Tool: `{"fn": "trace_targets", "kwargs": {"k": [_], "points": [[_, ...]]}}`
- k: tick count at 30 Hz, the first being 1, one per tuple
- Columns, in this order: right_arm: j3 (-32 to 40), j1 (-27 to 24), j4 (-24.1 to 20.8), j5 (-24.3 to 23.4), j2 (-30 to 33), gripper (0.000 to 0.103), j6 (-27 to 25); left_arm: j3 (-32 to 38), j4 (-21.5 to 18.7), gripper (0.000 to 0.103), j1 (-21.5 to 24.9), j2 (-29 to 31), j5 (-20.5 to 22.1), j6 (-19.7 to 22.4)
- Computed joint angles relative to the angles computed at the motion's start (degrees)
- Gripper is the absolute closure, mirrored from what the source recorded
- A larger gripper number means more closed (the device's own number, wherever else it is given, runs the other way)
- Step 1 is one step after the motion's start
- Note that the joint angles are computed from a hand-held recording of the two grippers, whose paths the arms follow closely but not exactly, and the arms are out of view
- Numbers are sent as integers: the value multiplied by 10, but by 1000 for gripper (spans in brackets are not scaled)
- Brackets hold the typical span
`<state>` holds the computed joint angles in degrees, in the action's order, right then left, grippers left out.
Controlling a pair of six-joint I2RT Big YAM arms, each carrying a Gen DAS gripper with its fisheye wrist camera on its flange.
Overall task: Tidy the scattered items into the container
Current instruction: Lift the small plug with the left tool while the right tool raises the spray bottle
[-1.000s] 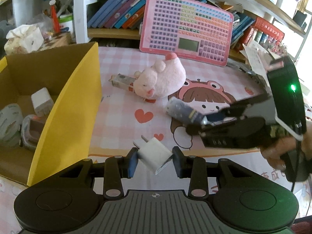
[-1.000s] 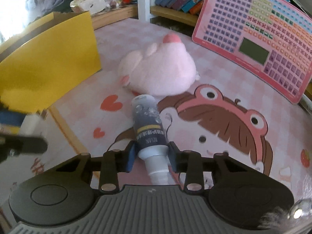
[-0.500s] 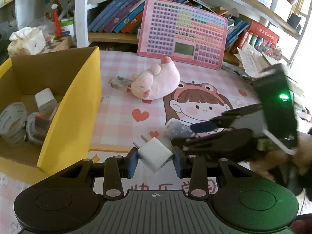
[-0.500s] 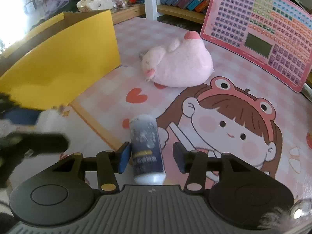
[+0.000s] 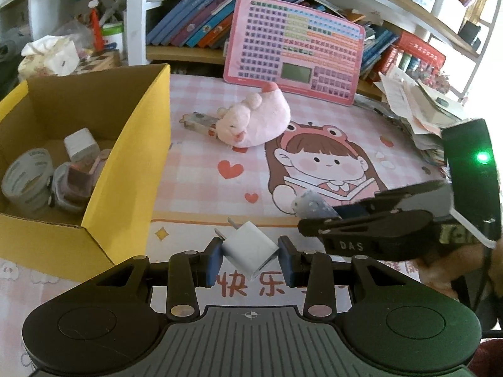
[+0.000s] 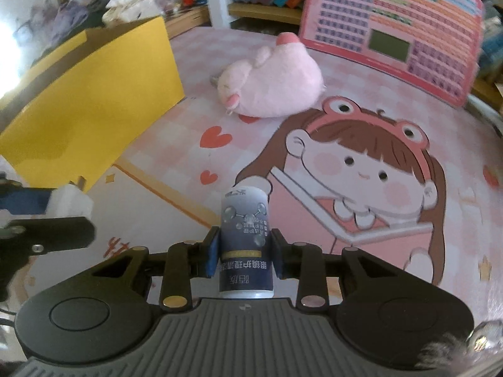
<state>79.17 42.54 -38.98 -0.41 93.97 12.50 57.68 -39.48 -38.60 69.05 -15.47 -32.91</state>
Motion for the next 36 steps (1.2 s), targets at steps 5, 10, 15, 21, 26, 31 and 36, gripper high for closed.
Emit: {"fn": "trace_targets", "kwargs": {"k": [5, 10, 15, 21, 26, 31, 36], "points": [[-27, 12, 1, 15, -36, 72, 44, -11, 10, 67, -2, -18, 13, 10], [-47, 34, 0, 52, -67, 72, 91, -29, 14, 67, -1, -43, 30, 27], [-54, 62, -9, 91, -85, 72, 125, -46, 20, 67, 9, -72, 46, 47], [-56, 98, -23, 135, -98, 72, 167, -67, 22, 67, 17, -106, 69, 72], [-54, 127, -38, 160, -102, 72, 214, -86, 19, 67, 24, -137, 84, 90], [-45, 160, -53, 186, -97, 72, 252, -106, 2, 67, 33, -177, 95, 100], [-33, 195, -60, 211, -89, 72, 286, -126, -26, 67, 47, -229, 103, 115]]}}
